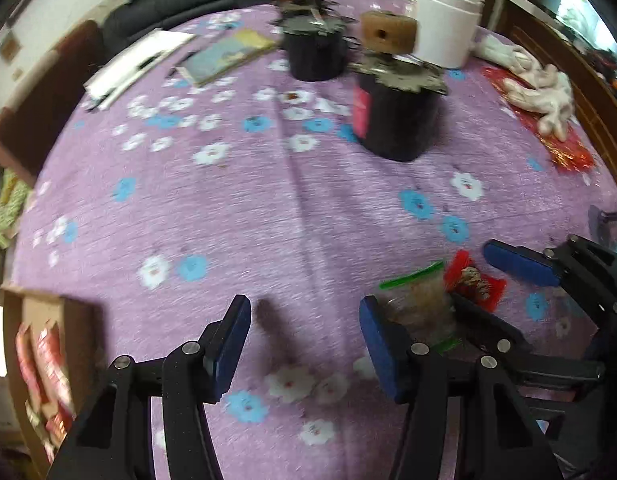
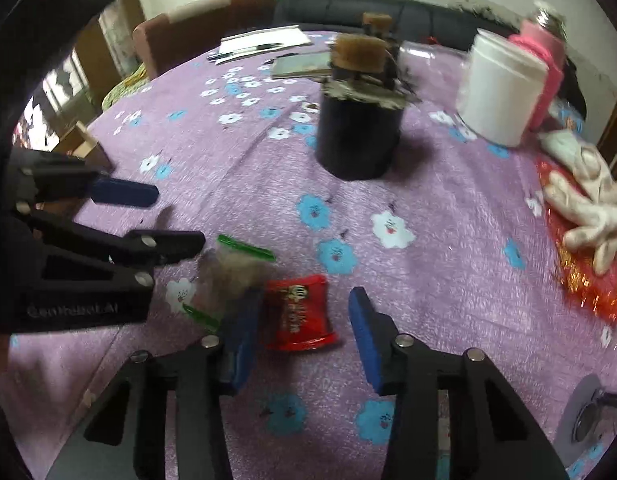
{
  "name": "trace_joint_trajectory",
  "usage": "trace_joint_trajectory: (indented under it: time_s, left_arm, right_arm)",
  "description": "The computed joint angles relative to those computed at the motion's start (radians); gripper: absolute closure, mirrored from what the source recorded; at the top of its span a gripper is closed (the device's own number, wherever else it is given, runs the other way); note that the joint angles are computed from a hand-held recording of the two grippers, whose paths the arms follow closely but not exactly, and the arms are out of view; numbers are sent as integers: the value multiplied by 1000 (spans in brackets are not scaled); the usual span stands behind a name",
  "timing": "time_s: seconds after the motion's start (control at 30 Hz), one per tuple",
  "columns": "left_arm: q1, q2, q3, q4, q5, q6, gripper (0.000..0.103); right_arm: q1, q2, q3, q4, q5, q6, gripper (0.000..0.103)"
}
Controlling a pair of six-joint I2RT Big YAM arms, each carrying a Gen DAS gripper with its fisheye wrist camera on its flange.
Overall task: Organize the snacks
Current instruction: 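Grasp the clear green-zip packet with the left gripper while the right gripper grasps a small red candy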
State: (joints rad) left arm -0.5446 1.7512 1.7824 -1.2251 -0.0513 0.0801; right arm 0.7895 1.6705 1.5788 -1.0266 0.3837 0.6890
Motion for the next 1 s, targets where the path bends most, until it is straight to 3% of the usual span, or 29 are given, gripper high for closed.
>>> trace_joint_trajectory:
  time_s: [0.07, 0.23, 0.37, 0.5, 0.73, 0.93, 1.0]
  left_arm:
    - [4, -8, -5, 10, 12, -16, 43]
    - [-6, 28, 33, -36, 31, -18, 43]
    - [-16, 30, 24, -22, 31, -21, 41]
    - [-29, 28, 14, -8, 6, -27, 27]
    - [-39, 18, 2, -7, 0, -22, 27]
    - [-26, 12, 11, -29, 107, -54, 26]
    - [-27, 8, 19, -37, 149, -55, 21]
  right_arm:
    - [1, 4, 6, -5, 3, -2, 61]
    - [11, 11, 17, -32, 36, 20, 78]
    - [27, 17, 27, -66, 68, 32, 79]
    - [28, 1, 7, -59, 56, 67, 79]
    - [38, -11, -4, -65, 71, 79, 79]
    - [50, -44, -37, -92, 76, 117, 79]
    - [53, -64, -58, -98, 74, 141, 79]
